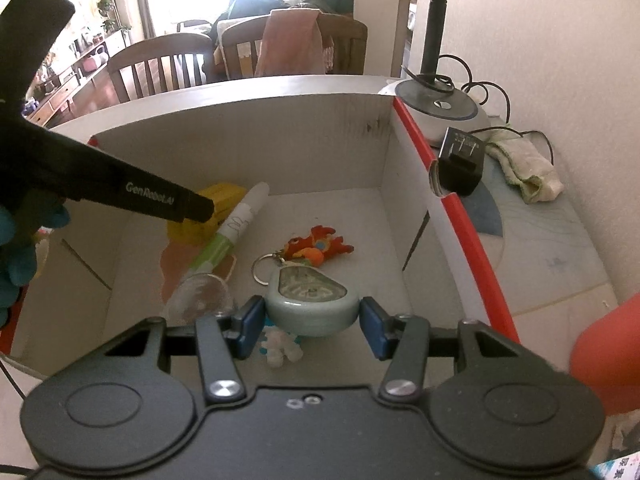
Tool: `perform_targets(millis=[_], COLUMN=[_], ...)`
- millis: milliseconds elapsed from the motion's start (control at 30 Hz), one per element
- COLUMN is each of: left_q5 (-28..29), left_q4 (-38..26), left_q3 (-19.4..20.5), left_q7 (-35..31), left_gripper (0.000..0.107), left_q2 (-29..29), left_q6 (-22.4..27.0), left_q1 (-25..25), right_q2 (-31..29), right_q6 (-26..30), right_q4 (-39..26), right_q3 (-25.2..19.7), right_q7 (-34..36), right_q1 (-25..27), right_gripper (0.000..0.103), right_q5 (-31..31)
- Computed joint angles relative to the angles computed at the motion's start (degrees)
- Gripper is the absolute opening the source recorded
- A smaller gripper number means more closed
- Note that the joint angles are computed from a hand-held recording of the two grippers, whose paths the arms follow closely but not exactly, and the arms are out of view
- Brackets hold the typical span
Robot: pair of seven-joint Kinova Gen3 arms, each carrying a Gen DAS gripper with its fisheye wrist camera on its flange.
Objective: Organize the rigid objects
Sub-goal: 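Open the left tool to drop the carton while the right tool releases the tape roller into the box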
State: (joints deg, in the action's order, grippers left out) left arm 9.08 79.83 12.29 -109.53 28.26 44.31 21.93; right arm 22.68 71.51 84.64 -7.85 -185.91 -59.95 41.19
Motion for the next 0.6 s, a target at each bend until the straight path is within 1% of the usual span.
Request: perform_targets(millis=[133, 300, 433, 600], left_q5=[-0.06, 1.01, 4.43, 9.24], left_q4=[-0.27, 1.51, 3.84, 6.91], left_q3=[-0.07, 0.50, 2.04, 2.67], left_q7=[-0.09, -1.78, -5.88, -10.84], left_gripper=[0.029, 0.029, 0.029, 0.029], left_q2=[-0.26, -2.08, -4.24, -7.41], left_q6=[1.43, 1.05, 0.70, 0.57], left_q1=[-0.19, -1.32, -4.14, -7.35], right_q2=[-0.33, -0.59, -0.52, 0.23], right_q6=[0.44, 1.56, 2.99, 5.77], right_q4=[-0.23, -1.07, -2.21, -5.06], right_q3=[-0.13, -0.34, -0.58, -0.63], right_q7=[-0.05, -0.78, -1.47, -2.08], right_q1=[-0.39, -1.17, -2.18, -4.35], right_gripper=[0.053, 0.053, 0.053, 0.055], right_q5=[0.33, 0.66, 1.06, 2.19])
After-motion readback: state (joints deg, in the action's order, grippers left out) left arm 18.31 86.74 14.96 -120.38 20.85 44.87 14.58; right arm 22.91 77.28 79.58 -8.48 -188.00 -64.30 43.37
